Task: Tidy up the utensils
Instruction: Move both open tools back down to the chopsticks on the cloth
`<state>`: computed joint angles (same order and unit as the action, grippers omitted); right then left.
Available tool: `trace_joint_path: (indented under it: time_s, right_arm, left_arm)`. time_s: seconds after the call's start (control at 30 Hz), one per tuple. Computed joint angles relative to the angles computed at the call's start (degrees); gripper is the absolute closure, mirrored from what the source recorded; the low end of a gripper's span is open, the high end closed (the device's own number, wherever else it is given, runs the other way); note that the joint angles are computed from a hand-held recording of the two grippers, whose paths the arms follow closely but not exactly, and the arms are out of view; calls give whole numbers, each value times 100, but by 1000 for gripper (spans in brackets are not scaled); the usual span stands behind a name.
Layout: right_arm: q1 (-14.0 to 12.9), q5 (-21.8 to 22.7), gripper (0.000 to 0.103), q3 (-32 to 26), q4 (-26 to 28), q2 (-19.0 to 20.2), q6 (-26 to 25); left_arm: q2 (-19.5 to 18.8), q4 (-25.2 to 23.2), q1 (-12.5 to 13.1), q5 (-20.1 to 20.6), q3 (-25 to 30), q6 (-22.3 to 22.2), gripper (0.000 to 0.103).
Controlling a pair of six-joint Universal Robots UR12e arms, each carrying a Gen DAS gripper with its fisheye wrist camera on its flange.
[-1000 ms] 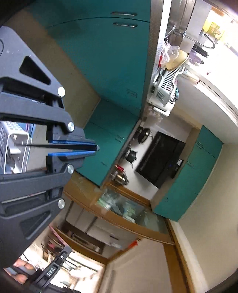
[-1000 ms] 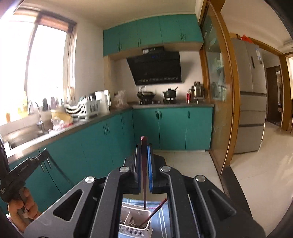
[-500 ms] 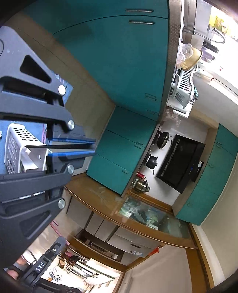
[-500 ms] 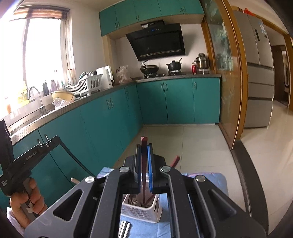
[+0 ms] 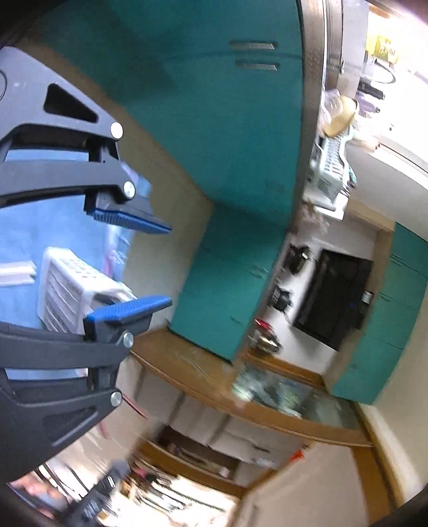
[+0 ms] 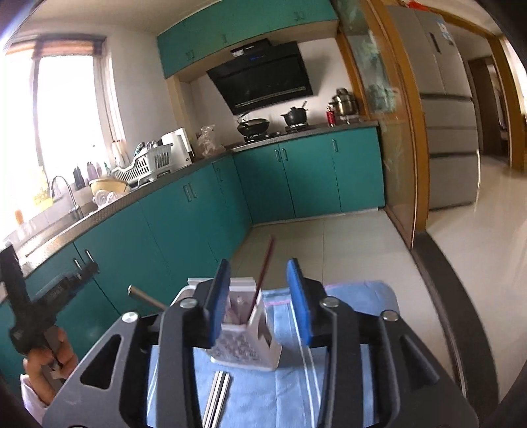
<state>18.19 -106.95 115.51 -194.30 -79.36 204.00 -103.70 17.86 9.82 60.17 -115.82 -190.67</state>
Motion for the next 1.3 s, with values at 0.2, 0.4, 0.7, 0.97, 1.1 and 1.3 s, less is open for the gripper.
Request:
trace_joint_path:
  time_s: [0.2,0.4,0.7,0.97,1.1,1.3]
  right_arm:
    - [-6,107,61,572,42,-43,783]
    - [126,1221,61,-38,2275,608,672]
    - [569,996,61,-860,3288,1287,124]
    - [420,886,99,-698,3333,1139,517]
    - [333,1040,95,-568,3252,1006,666]
    - [216,935,81,-286,3185,745,907]
  left_arm:
    - [-1,-918,96,11,-436,575,60]
    - [-88,-1967,37,323,-593,1018,59]
    - [4,-2046,98,643,-787,1398,46]
    - [22,-2442,-117,506,-727,1857,45]
    - [16,-2660,-281,529,-709,2335,46]
    - [9,-2930,-451,528,-692,2842,47]
